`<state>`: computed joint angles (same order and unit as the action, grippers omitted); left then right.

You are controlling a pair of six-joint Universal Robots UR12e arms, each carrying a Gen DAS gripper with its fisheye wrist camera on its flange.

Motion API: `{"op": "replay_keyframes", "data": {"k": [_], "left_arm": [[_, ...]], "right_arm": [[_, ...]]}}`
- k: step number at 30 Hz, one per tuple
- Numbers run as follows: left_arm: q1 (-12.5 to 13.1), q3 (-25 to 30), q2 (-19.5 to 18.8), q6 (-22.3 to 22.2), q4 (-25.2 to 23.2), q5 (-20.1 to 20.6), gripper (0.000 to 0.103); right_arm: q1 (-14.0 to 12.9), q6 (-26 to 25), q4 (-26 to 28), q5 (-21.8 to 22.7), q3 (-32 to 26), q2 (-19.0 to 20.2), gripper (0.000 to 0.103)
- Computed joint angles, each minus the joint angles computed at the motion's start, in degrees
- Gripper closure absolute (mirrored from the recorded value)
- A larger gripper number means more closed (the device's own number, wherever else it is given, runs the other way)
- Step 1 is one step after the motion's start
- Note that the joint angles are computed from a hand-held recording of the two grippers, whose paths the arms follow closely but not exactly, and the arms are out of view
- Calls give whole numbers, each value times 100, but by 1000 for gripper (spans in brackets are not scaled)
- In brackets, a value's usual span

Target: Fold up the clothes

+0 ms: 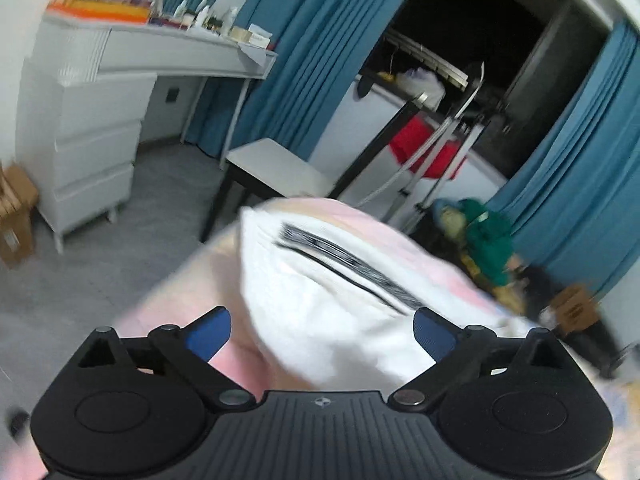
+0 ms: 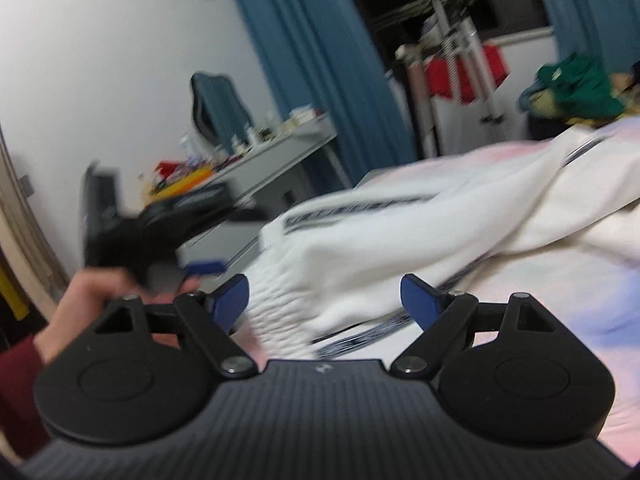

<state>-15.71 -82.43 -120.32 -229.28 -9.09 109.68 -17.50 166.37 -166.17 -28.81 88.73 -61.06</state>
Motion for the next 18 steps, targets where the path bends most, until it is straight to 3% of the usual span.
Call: {"op": "replay_keyframes", "data": {"k": [5,9,12,15,18], "left_arm": [[-265,-152,38,-960,508,-84,4],[-431,-213,36,-1295,850,-143,3],[-454,-429,-80,-2075,1902,-552,3],[-449,-493,-191,-2837,2380,-951,3],[-500,-389,-280,-2783,2328,-979,1]], "right_arm": [[-390,-42,-258,-341,-133,-29,19],[-651,-177,-351,-668,-318,59,19],[-822,45,-720,-860,-366,176,19],[-919,314,-475,-1084,-389,253,19],[-959,446,-50,-1202,-504,317,18]]}}
